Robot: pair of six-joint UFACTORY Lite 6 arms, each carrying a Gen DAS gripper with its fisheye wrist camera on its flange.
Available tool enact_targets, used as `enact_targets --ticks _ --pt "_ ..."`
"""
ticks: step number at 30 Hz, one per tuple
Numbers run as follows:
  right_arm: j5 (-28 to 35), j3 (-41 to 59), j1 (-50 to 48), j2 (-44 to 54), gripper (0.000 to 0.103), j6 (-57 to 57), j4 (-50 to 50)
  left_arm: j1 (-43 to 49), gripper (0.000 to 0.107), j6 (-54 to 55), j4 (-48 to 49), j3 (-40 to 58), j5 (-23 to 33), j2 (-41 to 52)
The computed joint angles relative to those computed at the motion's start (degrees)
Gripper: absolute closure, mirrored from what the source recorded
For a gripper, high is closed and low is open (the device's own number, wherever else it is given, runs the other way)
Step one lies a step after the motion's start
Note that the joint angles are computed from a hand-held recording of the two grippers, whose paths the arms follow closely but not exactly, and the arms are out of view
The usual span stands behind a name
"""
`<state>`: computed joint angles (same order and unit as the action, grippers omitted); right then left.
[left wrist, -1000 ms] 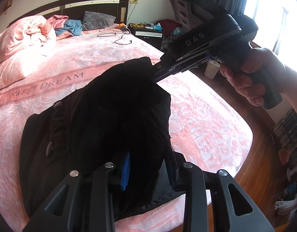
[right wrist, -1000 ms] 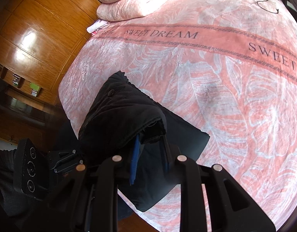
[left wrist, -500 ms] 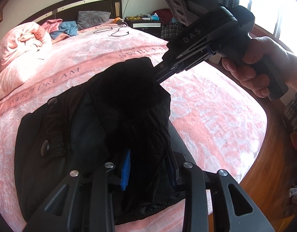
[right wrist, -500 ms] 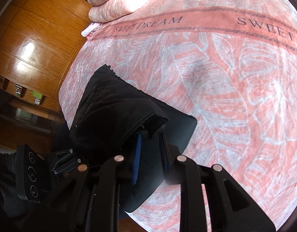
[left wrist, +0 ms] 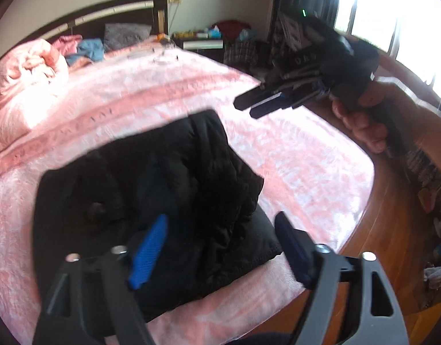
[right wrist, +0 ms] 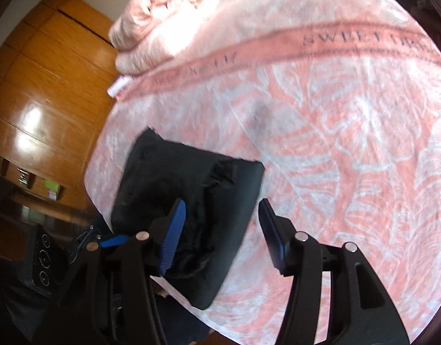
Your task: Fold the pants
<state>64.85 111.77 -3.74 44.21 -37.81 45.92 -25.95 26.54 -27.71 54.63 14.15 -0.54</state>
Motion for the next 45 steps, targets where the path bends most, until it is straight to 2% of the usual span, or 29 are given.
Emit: enact_targets --ticks 4,6,10,13,14,15,16,18,19,20,21,23,25,26,28,29,30,31,32,35,37,39,42,45 --pt "-1.97 -7.67 1.94 -5.96 0.049 -5.84 9.65 12.49 0.008 23.99 -21.76 -3.98 9.55 -11.0" --pt "-3.37 -6.96 5.38 -4.33 0.049 -5.76 10.76 20.02 0.008 34.29 -30.0 -4.18 12.94 -11.17" --pt "-7.24 -2.57 10.36 2.95 0.049 -3.1 9.75 32.53 0.008 36.99 -31.86 2.51 15.89 -0.43" --pt "-9.07 -1.26 9.48 8.02 0.065 -1.73 9.04 36.1 0.008 35.42 -28.34 7.43 10.5 9.56" --pt "-10.28 -3.06 8.88 8.16 0.076 -2.09 9.47 36.43 0.008 35.07 -27.61 7.7 9.2 11.09" --pt "-11.19 -5.99 8.05 7.34 0.076 -3.23 11.25 36.74 0.008 32.93 -25.09 9.48 8.42 14.49" --pt "-12.65 -10.7 7.08 4.75 0.075 -5.44 14.13 36.79 0.008 32.52 -24.71 9.79 7.91 16.34" --pt "-15.87 -22.7 5.45 -3.59 0.06 -11.67 20.99 37.36 0.008 34.35 -26.43 8.95 7.79 17.54" --pt "-16.88 -28.69 4.43 -8.39 0.056 -13.6 23.42 37.98 0.008 36.94 -28.66 8.16 7.87 17.26" --pt "-18.99 -34.69 3.89 -12.81 0.045 -15.96 26.13 38.43 0.008 39.02 -30.39 6.87 7.52 16.01" --pt "-19.78 -40.68 3.03 -17.54 0.04 -16.81 27.24 38.75 0.008 40.47 -31.69 5.47 7.22 14.25" --pt "-20.7 -50.6 2.47 -23.48 0.037 -20.91 32.51 39.95 0.008 44.42 -35.39 2.46 7.69 10.26" --pt "-20.0 -56.36 2.43 -25.81 0.032 -23.93 37.01 40.3 0.008 44.92 -35.05 1.64 7.66 9.11" --pt "-19.85 -58.12 3.1 -26.26 0.029 -24.95 39.16 40.42 0.008 44.71 -34.37 1.63 7.54 9.4" --pt "-21.3 -60.0 5.22 -25.74 0.03 -27.05 43.24 40.55 0.008 43.87 -33.24 1.44 7.57 9.93" --pt "-20.95 -60.04 5.8 -24.9 0.045 -28.01 44.75 40.45 0.008 44.41 -33.69 1.22 7.13 10.25" --pt "-20.72 -59.51 6.63 -23.68 0.065 -28.0 45.64 40.05 0.008 43.86 -33.0 1.25 6.52 10.7" --pt "-22.1 -59.84 7.1 -24.69 0.066 -27.41 45.84 39.94 0.008 44.15 -33.24 1.03 6.26 10.67" --pt "-22.96 -60.78 7.3 -26.49 0.072 -26.82 45.47 39.74 0.008 44.73 -33.75 1.06 6.0 10.85" --pt "-24.64 -65.57 6.2 -31.74 0.079 -27.58 47.71 38.52 0.008 44.44 -33.49 1.63 5.39 11.65" --pt "-23.83 -68.74 4.03 -30.78 0.081 -30.65 51.9 37.32 0.008 43.66 -32.7 2.2 5.26 12.18" --pt "-26.46 -70.08 5.47 -29.73 0.081 -32.44 54.34 36.19 0.008 42.87 -31.62 2.31 4.77 11.95" --pt "-30.85 -70.14 8.43 -33.23 0.082 -28.55 51.22 35.79 0.008 43.8 -30.45 1.54 4.62 9.41" --pt "-36.06 -71.86 9.77 -43.11 0.083 -20.96 45.13 38.14 0.008 47.46 -33.54 0.65 6.88 6.22"
